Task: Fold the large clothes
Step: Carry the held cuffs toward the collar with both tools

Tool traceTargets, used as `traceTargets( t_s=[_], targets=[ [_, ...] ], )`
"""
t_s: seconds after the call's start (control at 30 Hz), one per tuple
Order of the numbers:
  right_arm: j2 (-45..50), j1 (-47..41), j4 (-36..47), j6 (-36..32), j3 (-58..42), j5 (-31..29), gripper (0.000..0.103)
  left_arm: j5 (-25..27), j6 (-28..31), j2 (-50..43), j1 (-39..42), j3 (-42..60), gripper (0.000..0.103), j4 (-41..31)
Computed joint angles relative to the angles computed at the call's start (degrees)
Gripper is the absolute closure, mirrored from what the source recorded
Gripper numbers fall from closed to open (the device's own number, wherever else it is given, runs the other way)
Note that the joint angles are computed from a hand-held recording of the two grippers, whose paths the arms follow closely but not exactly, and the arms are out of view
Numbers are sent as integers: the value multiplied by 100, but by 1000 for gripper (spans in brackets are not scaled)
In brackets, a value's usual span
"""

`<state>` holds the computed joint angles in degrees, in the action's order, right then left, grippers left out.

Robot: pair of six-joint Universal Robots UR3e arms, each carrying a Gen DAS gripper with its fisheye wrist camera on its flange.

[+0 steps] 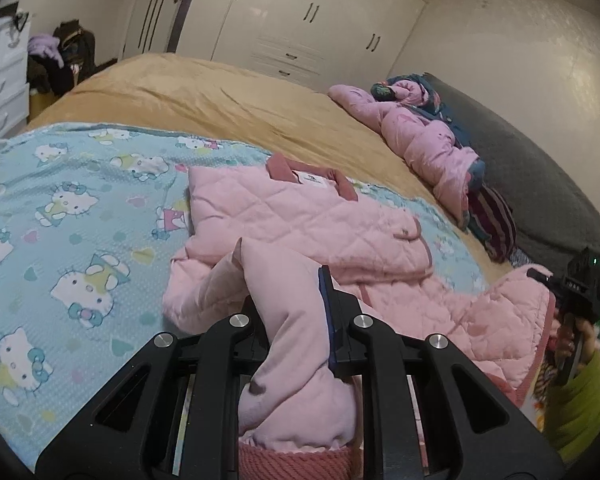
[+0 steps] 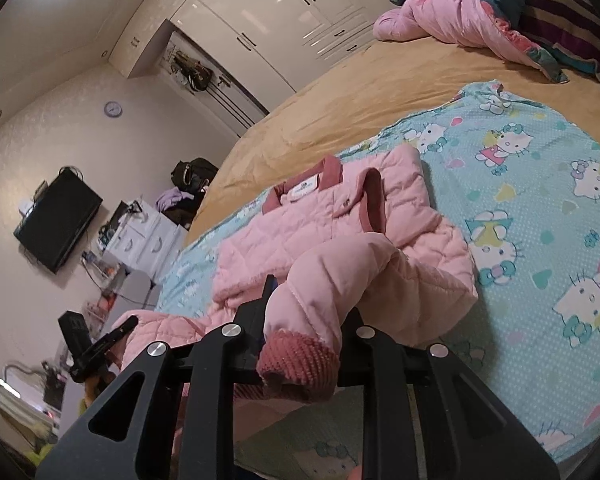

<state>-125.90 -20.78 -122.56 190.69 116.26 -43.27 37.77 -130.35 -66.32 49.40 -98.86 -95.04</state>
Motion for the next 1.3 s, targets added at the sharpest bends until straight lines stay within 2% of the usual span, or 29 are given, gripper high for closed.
traceTargets(
  t_s=[0.1,0.2,0.37,0.63,0.93,1.17,1.3],
  targets=[
    [790,196,-426,362,-485,-99,83,160,-823,-726,-476,444,93,718],
    [1597,424,-684,666,-1123,-234,83,363,-1484,-1522,-893,1131,93,1069],
    [2852,738,-752,1012,-2369,-550,83,735,-2334,-2846,-1476,2491,93,1385],
    [4493,968,-774,1470,-4139,-1071,83,1174,-3382,-4639,-2012,4642,93,1357],
    [5746,1087,-673,1572,-5463,-1479,83,1597,-3862,-6092,-2375,6744,93,1015],
    [6619,1246,-181,1405,-6684,-1812,83,2032,-3924,-6842,-2624,7761,93,1029],
    [6992,1275,-58,1423,-7100,-1860,83,2092,-4003,-7445,-2690,8733,93,664]
  ],
)
